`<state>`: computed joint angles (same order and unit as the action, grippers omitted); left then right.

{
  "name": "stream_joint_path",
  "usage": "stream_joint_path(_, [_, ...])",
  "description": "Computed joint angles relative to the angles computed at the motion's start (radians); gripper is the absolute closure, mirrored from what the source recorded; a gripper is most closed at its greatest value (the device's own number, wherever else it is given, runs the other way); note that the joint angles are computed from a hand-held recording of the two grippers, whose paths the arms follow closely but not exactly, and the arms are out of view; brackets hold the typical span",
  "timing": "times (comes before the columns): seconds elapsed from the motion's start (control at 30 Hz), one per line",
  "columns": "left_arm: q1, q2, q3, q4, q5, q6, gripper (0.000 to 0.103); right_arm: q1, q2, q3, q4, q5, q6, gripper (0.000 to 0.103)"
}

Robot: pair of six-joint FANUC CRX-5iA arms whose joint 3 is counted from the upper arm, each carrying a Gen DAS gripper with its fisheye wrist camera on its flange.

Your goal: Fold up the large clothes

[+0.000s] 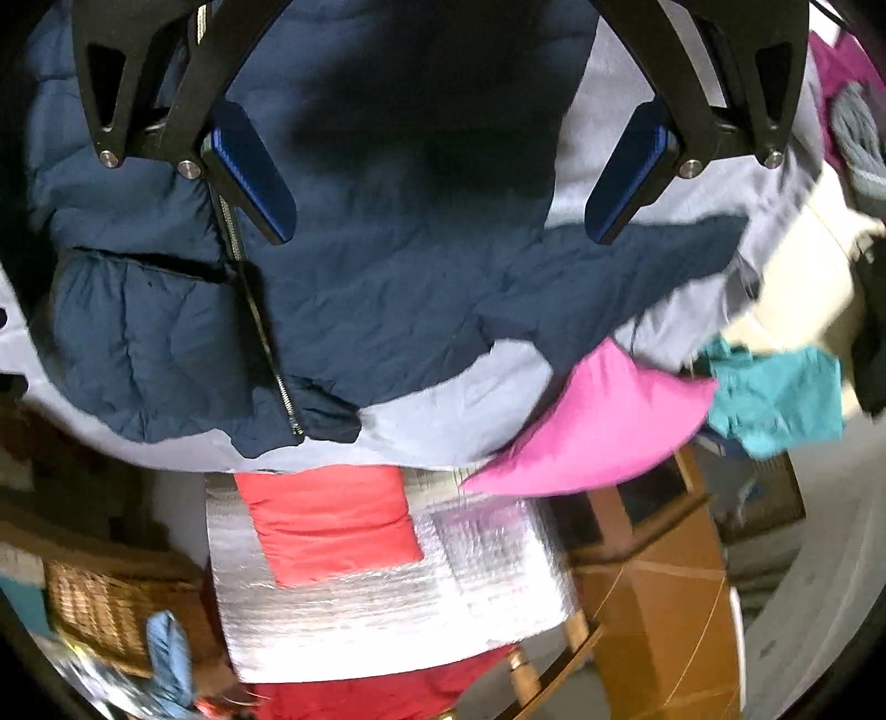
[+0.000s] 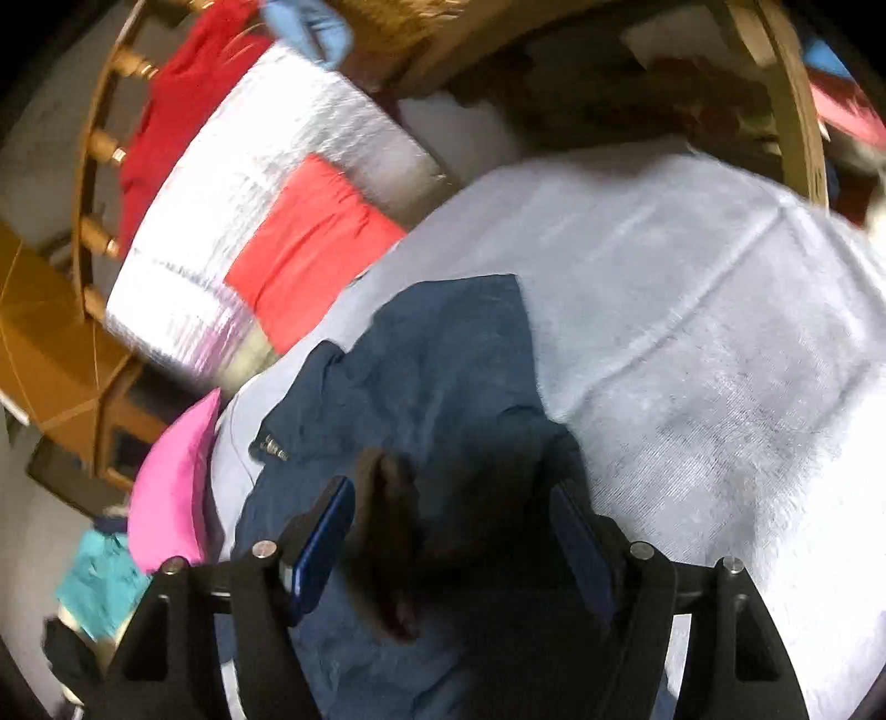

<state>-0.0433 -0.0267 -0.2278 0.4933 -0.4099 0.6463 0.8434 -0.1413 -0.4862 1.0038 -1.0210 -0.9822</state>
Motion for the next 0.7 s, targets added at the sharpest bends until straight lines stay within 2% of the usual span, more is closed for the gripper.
stream_joint_path(0.07, [-0.02,0.003,0.009,-0.04,0.007,0.019,0.0,-0.022,-0.006,-0.016,0.009,0.05,-0.012,0.027])
stream_joint_path(0.13, [-0.031,0.003,0.01,-0.043,0.007,0.008,0.0,-0.038,-0.004,-0.003,-0.015,0.1,0.061,0.027])
stream_joint_path(0.2, [-0.036,0.003,0.013,-0.046,0.002,0.002,0.0,-0.044,0.029,0.038,-0.025,0.105,0.127,0.027])
stream_joint_path(0.27, [-0.035,0.006,0.016,-0.024,-0.02,-0.01,0.0,-0.051,0.042,0.06,-0.059,0.105,0.19,0.025])
stream_joint_path(0.4, [-0.026,0.001,0.01,0.013,-0.037,-0.035,0.0,-0.074,0.057,0.064,-0.13,0.173,0.24,0.024])
stream_joint_path(0.53, [-0.014,-0.005,-0.003,0.066,-0.044,-0.07,0.0,-0.063,0.098,0.11,-0.156,0.15,0.32,0.023])
stream_joint_path(0.63, [-0.005,-0.002,0.0,0.081,-0.059,-0.08,0.0,-0.063,0.128,0.147,-0.167,0.148,0.371,0.028])
stream_joint_path(0.7, [0.007,0.006,0.013,0.091,-0.087,-0.078,0.0,-0.062,0.148,0.17,-0.182,0.15,0.403,0.046])
